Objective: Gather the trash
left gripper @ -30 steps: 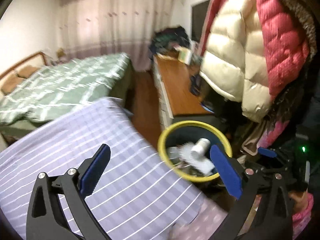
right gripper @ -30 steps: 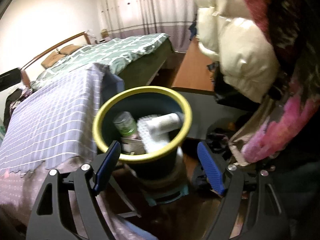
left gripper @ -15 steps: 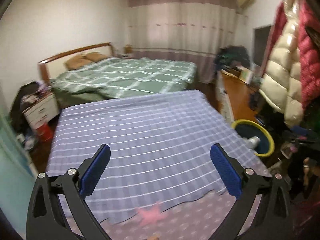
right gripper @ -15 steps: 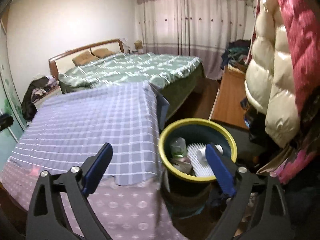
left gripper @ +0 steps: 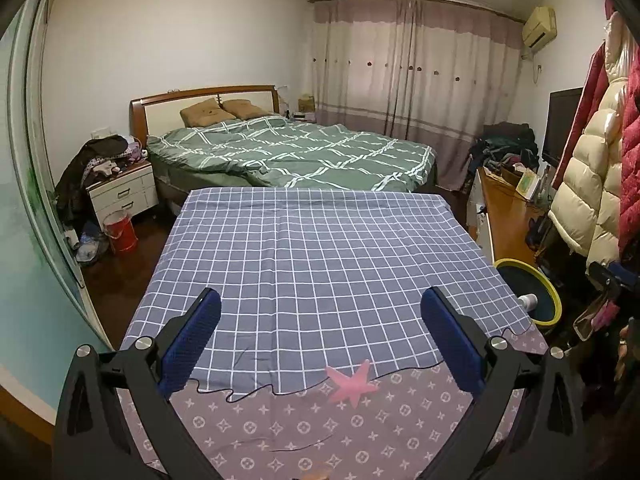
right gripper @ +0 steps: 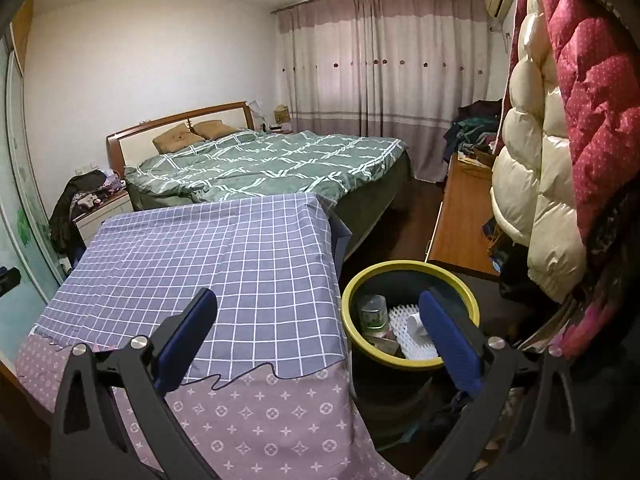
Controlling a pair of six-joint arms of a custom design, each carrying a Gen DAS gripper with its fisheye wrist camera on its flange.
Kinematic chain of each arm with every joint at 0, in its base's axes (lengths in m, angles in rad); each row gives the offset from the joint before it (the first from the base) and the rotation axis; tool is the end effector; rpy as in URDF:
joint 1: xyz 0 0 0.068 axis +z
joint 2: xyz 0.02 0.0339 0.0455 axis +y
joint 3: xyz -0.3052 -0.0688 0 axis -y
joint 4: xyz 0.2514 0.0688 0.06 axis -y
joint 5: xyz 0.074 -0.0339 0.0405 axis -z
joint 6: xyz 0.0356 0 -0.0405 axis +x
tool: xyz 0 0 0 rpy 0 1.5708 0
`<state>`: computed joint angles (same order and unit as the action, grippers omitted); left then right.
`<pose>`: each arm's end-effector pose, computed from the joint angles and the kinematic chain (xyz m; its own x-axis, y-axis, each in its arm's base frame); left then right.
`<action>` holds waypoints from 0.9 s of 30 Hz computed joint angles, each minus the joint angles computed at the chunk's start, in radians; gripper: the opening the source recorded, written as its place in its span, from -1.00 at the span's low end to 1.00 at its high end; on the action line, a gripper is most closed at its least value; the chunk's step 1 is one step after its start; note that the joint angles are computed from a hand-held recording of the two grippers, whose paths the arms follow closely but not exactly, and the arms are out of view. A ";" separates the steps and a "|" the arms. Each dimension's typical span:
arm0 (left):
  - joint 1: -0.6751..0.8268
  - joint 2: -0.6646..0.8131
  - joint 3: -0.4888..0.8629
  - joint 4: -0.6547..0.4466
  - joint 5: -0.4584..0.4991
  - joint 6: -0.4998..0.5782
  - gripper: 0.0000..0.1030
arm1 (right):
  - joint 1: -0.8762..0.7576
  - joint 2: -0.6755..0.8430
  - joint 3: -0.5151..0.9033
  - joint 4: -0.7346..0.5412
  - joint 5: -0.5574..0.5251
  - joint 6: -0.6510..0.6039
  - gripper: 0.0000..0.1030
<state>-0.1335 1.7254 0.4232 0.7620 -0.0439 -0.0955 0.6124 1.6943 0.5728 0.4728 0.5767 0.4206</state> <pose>0.2832 -0.0365 0.1322 -0.5165 -0.0267 -0.8558 0.0466 0.9971 -0.0593 0.2596 0.1586 0.1532 -0.5029 0.0650 -0.8619 0.0865 0.9959 0.0247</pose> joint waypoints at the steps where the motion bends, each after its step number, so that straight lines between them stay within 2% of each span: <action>1: 0.002 -0.004 -0.007 0.007 -0.001 0.002 0.91 | 0.002 0.009 0.005 0.001 -0.002 0.003 0.87; 5: 0.000 -0.002 -0.004 0.010 -0.032 0.005 0.91 | -0.004 0.039 0.022 0.002 -0.016 0.007 0.87; 7: 0.006 0.001 0.020 -0.015 -0.022 -0.004 0.91 | -0.008 0.047 0.027 0.001 -0.022 0.013 0.87; 27: 0.009 0.105 0.077 -0.008 -0.018 -0.016 0.91 | -0.022 0.091 0.059 0.000 -0.045 0.008 0.87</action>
<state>-0.1242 1.8303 0.4997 0.7541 -0.0623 -0.1115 0.5901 1.7857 0.6321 0.4730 0.5318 0.4288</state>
